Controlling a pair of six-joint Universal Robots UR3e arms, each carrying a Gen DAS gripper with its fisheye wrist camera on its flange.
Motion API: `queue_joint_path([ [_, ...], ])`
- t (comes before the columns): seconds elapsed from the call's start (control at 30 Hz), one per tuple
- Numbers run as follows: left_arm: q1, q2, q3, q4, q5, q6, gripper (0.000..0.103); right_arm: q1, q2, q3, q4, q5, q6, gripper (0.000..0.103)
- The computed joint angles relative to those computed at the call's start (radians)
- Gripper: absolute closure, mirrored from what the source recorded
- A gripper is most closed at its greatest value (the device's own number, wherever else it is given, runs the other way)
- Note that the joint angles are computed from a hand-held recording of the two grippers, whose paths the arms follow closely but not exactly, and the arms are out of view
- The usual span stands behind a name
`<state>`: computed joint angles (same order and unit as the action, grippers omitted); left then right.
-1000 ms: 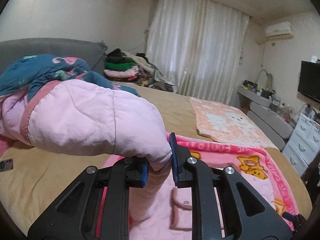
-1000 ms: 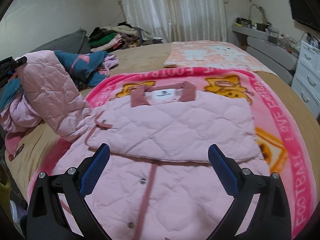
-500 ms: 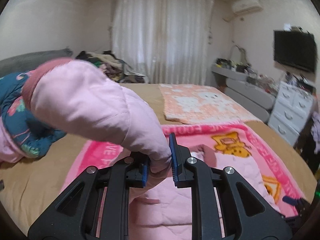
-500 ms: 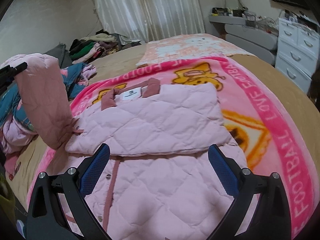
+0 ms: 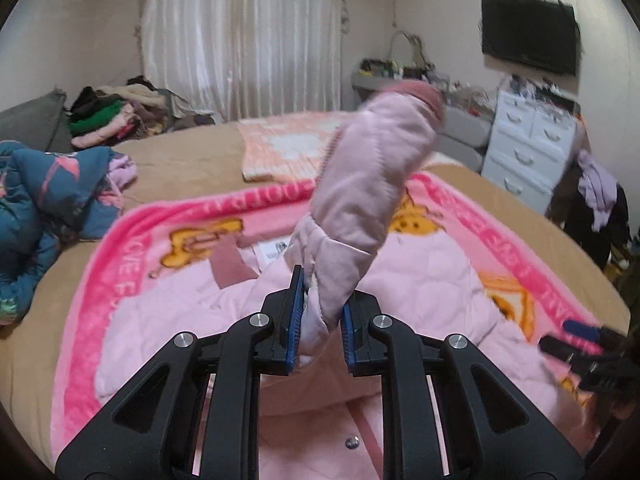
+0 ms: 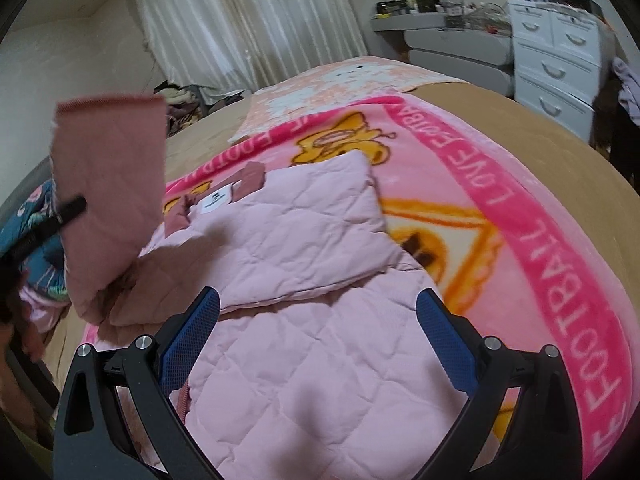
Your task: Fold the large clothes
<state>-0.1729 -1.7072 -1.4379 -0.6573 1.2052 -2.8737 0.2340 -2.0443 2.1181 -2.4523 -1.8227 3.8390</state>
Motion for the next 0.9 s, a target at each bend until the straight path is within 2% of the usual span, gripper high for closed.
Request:
queue_joint_path([
  [0.33,-0.122,-0.030,-0.144,0.058,0.129,0.110,0.091,-0.054,-0.095,0.067,0.034,0.037,0.043,0.005],
  [0.47,-0.173,-0.038,-0.209,0.109,0.212,0.165,0.089,-0.054,-0.101,0.074,0.038,0.038,0.054,0.005],
  [0.57,-0.208,-0.045,-0.247,0.136,0.276,0.194,0.084,-0.046,-0.094,0.073,0.037,0.037,0.064,0.005],
  [0.6,-0.214,-0.041,-0.261,0.143,0.285,0.203,0.079,-0.042,-0.089,0.071,0.038,0.035,0.066,0.005],
  [0.67,-0.217,-0.031,-0.276,0.123,0.285,0.219,0.062,-0.031,-0.076,0.069,0.033,0.029,0.069,0.005],
  [0.7,-0.211,-0.018,-0.286,0.099,0.264,0.225,0.050,-0.025,-0.064,0.065,0.030,0.028,0.071,0.005],
  [0.83,-0.211,0.034,-0.337,0.080,0.254,0.252,0.039,-0.004,-0.028,0.052,0.013,0.029,0.079,0.005],
  [0.9,-0.183,0.085,-0.365,0.033,0.210,0.269,0.034,0.004,-0.003,0.043,-0.003,0.040,0.079,0.005],
])
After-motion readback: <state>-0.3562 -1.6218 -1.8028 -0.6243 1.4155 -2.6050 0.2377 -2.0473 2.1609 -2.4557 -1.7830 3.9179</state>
